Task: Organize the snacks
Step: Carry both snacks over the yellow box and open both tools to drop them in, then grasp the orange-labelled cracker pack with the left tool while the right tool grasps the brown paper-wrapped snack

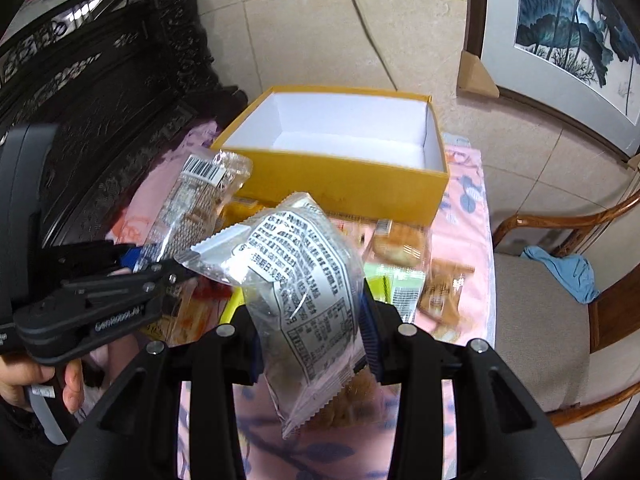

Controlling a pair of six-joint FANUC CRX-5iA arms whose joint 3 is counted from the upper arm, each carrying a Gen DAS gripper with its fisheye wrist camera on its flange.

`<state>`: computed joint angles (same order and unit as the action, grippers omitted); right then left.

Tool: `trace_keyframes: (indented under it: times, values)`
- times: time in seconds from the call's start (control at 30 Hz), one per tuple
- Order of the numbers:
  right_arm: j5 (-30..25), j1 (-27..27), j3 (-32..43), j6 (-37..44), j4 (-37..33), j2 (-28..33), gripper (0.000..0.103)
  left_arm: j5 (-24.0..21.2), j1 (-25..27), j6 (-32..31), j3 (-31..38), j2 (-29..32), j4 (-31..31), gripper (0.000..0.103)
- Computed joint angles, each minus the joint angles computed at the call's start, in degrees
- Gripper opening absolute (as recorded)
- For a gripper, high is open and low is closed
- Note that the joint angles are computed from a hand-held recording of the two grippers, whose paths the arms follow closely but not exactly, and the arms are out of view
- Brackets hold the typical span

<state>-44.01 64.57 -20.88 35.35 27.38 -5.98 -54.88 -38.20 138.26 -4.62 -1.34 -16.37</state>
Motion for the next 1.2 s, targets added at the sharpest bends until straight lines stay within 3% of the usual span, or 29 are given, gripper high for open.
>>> trace_keyframes:
  times: [0.23, 0.4, 0.6, 0.63, 0.67, 0.7, 0.73, 0.87, 0.97, 1.2]
  values:
    - [2.37, -8.08, 13.97, 10.58, -5.71, 11.39, 0.04, 2.03, 9.25, -10.59, 6.94, 6.6, 5.93, 0.029]
    - [-0.9, -12.45, 26.99, 15.3, -8.26, 21.61, 0.04, -1.17, 14.97, -15.87, 15.65, 14.53, 9.77, 0.031]
    - [-6.66, -14.89, 38.92, 18.02, -8.02, 30.58, 0.047, -4.51, 16.78, -17.54, 22.53, 19.51, 9.05, 0.035]
    - [-7.77, -14.91, 40.1, 18.05, -7.34, 31.55, 0.052, -4.98, 16.87, -17.17, 23.46, 20.0, 8.37, 0.045]
    - [-8.84, -14.87, 41.13, 17.84, -6.08, 32.52, 0.054, -6.32, 16.94, -16.8, 24.93, 20.72, 7.7, 0.064]
    - [-9.15, -14.75, 41.12, 17.44, -4.92, 32.68, 0.055, -8.01, 16.92, -16.15, 26.5, 21.31, 6.69, 0.088]
    - [-7.98, -14.56, 39.64, 16.31, -3.11, 31.97, 0.058, -8.74, 16.87, -15.35, 27.34, 21.44, 5.62, 0.089]
    - [-3.68, -14.38, 34.2, 15.02, -0.77, 28.28, 0.062, -4.54, 18.17, -14.88, 23.16, 17.08, 7.0, 0.089]
    - [-2.48, -14.17, 31.49, 16.22, -2.69, 25.57, 0.062, -1.9, 17.65, -14.8, 19.27, 13.28, 6.39, 0.09]
    - [-1.16, -12.33, 23.03, 28.1, -20.94, 18.04, 0.07, -2.73, 12.11, -9.4, 7.06, 4.25, -0.05, 0.092]
